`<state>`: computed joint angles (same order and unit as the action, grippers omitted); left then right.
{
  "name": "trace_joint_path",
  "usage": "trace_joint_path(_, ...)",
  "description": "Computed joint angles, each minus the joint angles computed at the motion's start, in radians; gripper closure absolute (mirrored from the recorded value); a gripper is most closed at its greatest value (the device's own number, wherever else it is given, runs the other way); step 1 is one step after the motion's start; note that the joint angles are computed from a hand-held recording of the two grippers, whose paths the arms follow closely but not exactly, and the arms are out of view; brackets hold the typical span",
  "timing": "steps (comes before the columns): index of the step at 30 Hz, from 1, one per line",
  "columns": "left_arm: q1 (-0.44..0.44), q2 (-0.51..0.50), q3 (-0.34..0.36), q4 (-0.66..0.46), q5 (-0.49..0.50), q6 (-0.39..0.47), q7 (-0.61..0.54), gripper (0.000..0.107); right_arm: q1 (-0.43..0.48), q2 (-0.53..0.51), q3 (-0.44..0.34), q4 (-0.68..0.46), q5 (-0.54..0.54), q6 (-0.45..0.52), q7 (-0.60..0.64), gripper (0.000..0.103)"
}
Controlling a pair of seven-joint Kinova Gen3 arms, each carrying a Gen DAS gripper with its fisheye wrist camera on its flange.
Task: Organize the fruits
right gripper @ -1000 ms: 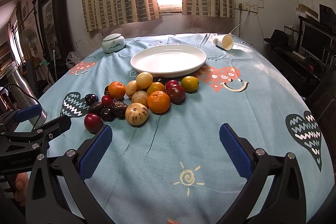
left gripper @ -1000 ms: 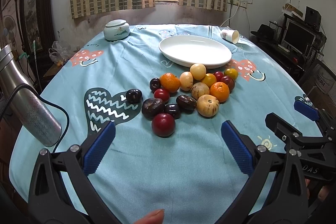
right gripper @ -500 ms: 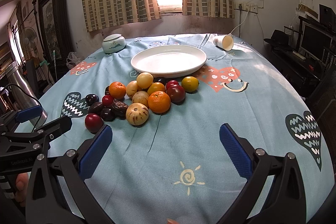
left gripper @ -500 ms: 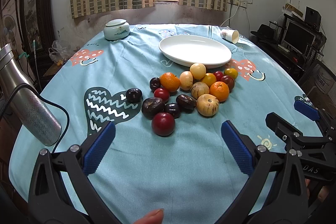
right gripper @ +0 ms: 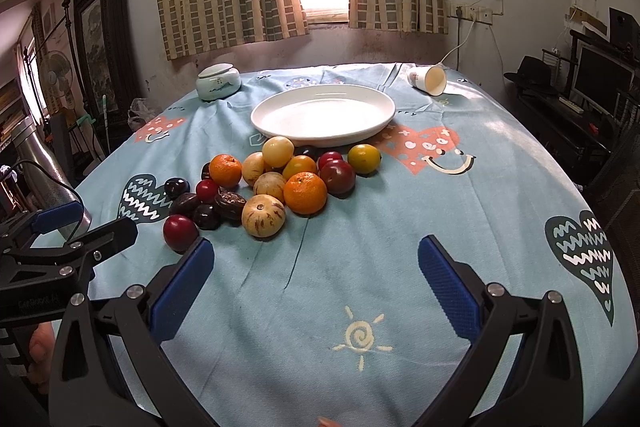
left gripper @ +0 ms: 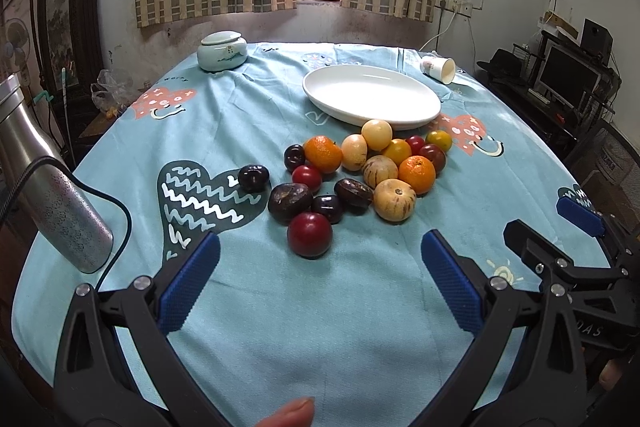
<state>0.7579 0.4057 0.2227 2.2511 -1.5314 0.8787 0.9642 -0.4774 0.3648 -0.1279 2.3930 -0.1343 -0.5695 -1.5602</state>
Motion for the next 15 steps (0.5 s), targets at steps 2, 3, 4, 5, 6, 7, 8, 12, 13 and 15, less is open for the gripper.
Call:
trace_joint_path(2, -0.001, -0.001, 0.000, 0.001, -0.001, -0.001, 0.000, 0.007, 0.001, 0.001, 0.001, -0.001, 0.001, 0.000, 0.000, 0.001)
trace_joint_path(3, -0.004, -0.008, 0.000, 0.001, 0.004, -0.003, -0.006, 0.007, 0.000, 0.000, 0.000, 0.000, 0.000, 0.001, 0.000, 0.001)
trace_joint_path(4, -0.003, -0.007, 0.001, 0.001, 0.004, -0.002, -0.005, 0.007, 0.001, 0.000, 0.000, -0.001, 0.002, 0.002, -0.001, 0.001)
trace_joint_path(5, -0.004, -0.010, 0.001, 0.001, 0.006, -0.003, -0.007, 0.007, 0.001, 0.000, 0.001, -0.001, 0.003, 0.002, -0.001, 0.001)
trace_joint_path(6, -0.004, -0.010, 0.001, 0.001, 0.006, -0.003, -0.007, 0.007, 0.001, 0.000, 0.001, -0.001, 0.003, 0.002, -0.001, 0.001)
trace_joint_path(7, -0.004, -0.010, 0.000, 0.001, 0.006, -0.003, -0.007, 0.007, -0.001, -0.002, 0.001, 0.000, 0.000, 0.003, 0.000, 0.001)
trace_joint_path(8, -0.005, -0.011, 0.001, 0.001, 0.006, -0.005, -0.008, 0.007, 0.003, 0.000, 0.000, -0.001, 0.005, 0.002, -0.002, 0.001)
trace_joint_path(12, -0.005, -0.011, 0.000, 0.001, 0.005, -0.005, -0.006, 0.007, -0.002, 0.001, 0.001, -0.001, 0.000, 0.001, 0.000, 0.001)
trace_joint_path(13, -0.005, -0.011, 0.000, 0.001, 0.006, -0.005, -0.008, 0.007, 0.001, 0.003, 0.001, -0.003, 0.004, 0.001, -0.001, 0.001)
trace_joint_path(15, -0.005, -0.010, 0.000, 0.000, 0.009, -0.004, -0.010, 0.007, -0.001, 0.002, 0.001, -0.003, 0.002, 0.002, -0.001, 0.001)
